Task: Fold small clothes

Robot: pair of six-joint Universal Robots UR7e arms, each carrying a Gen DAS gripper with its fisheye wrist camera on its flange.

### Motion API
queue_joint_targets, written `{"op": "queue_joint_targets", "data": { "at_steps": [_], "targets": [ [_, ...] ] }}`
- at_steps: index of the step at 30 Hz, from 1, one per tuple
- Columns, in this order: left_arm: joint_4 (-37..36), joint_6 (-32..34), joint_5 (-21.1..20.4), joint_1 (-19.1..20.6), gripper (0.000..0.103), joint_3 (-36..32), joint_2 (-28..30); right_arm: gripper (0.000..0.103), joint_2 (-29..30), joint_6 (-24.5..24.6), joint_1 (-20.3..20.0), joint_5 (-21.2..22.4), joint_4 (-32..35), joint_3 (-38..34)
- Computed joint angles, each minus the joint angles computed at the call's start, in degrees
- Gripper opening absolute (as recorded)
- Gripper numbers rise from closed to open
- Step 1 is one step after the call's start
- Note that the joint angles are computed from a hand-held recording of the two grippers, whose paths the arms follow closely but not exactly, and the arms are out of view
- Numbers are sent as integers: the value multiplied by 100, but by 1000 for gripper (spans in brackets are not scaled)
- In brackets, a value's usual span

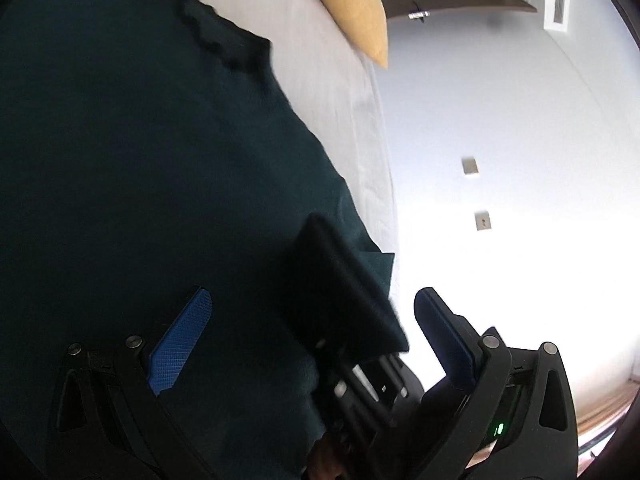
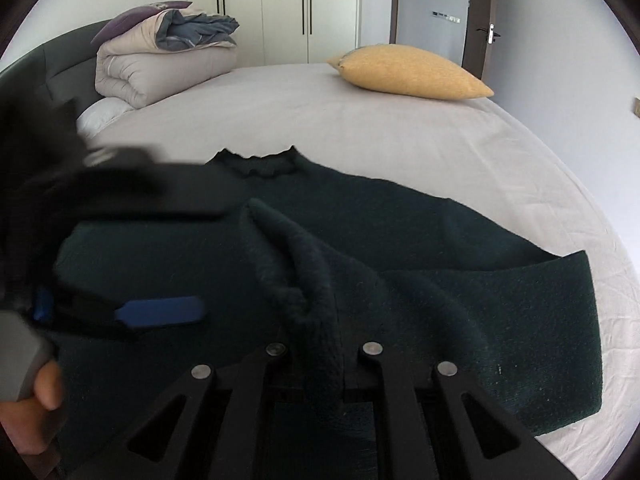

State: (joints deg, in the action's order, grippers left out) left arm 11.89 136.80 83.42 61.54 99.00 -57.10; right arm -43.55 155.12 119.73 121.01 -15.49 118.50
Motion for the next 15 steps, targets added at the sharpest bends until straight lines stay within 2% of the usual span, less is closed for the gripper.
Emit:
{"op": "queue_joint_targets", "data": {
  "at_steps": [3,4,5,6,7,8,9,11,13,15],
  "targets": [
    [186,65,369,237,100,-420,292,12,-7,-4,-88,-131,56,13],
    [162,69,510,315,92,-486,344,15,61,74,-81,-178,124,-48],
    [211,52,562,361,76,-571,407,16,104,165,-68,-210,232,-119],
    [302,44,600,404,65,-686,495,18,119,234,-88,-267,303,-131],
    [400,39,685,445,43,-787,574,19,112,268,-89,-294,301,-102],
    [519,12,705,466,32,-882,664,19,75,287,-87,-325,263,-40],
    [591,0,669,477,31,-929,716,19,26,314,-90,-351,224,25],
    [472,-77,798,535,21,-885,753,27,-144,540,-195,-589,356,162],
    [269,-165,767,500,13,-647,679,45,-353,818,-332,-844,448,360],
    [157,-164,763,455,8,-509,587,59,-712,1122,-575,-1281,418,755]
  ]
}}
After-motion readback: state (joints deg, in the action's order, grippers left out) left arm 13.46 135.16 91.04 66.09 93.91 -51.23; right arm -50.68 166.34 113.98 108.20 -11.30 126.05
